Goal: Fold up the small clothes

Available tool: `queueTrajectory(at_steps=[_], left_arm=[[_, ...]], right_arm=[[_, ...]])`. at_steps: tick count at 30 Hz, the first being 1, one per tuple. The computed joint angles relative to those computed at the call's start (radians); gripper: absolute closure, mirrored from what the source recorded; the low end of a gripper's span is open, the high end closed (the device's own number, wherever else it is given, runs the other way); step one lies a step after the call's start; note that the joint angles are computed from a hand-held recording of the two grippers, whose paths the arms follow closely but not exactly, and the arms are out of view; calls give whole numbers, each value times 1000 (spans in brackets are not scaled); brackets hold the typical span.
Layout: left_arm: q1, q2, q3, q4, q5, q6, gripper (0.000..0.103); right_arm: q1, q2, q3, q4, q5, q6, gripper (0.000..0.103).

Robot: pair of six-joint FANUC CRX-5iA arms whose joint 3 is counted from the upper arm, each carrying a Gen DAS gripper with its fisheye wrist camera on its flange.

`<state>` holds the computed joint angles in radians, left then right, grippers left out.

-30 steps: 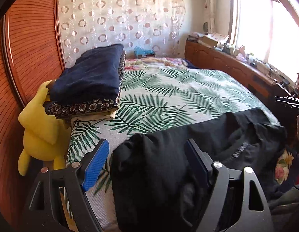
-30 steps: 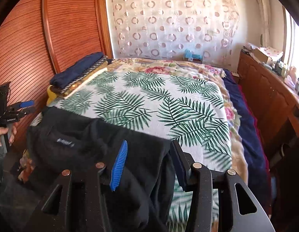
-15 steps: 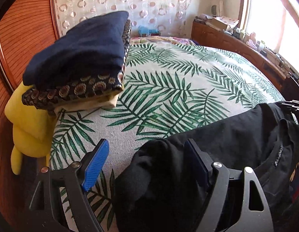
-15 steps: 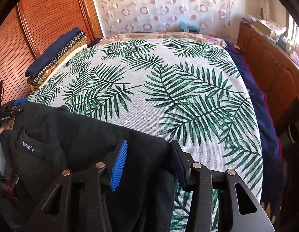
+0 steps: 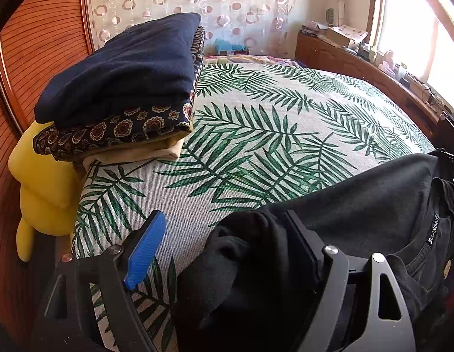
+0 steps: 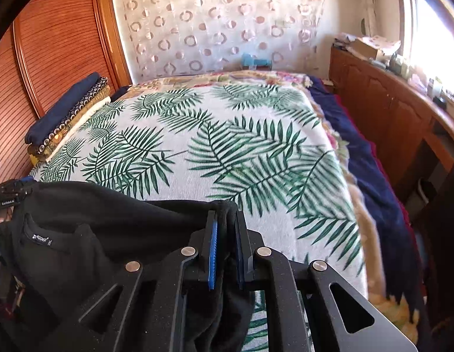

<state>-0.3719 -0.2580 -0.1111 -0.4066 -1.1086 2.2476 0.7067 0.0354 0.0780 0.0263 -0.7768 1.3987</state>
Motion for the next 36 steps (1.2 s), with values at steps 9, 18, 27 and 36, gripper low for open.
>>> queueTrajectory(at_steps=[9, 18, 27, 36], left_arm=[[38, -42, -50, 106, 70, -77, 53], [6, -66, -54, 161, 111, -118, 88], [-401, -107, 186, -283, -71, 153, 89], [-767, -76, 349, -729, -191, 318, 89]], right_arm=[[-18, 57, 60, -31, -46, 45, 56], [-60, 81, 150, -248, -162, 257, 92], [-40, -184, -10, -252, -56, 278, 95], [54, -420, -132, -57, 109, 146, 95]])
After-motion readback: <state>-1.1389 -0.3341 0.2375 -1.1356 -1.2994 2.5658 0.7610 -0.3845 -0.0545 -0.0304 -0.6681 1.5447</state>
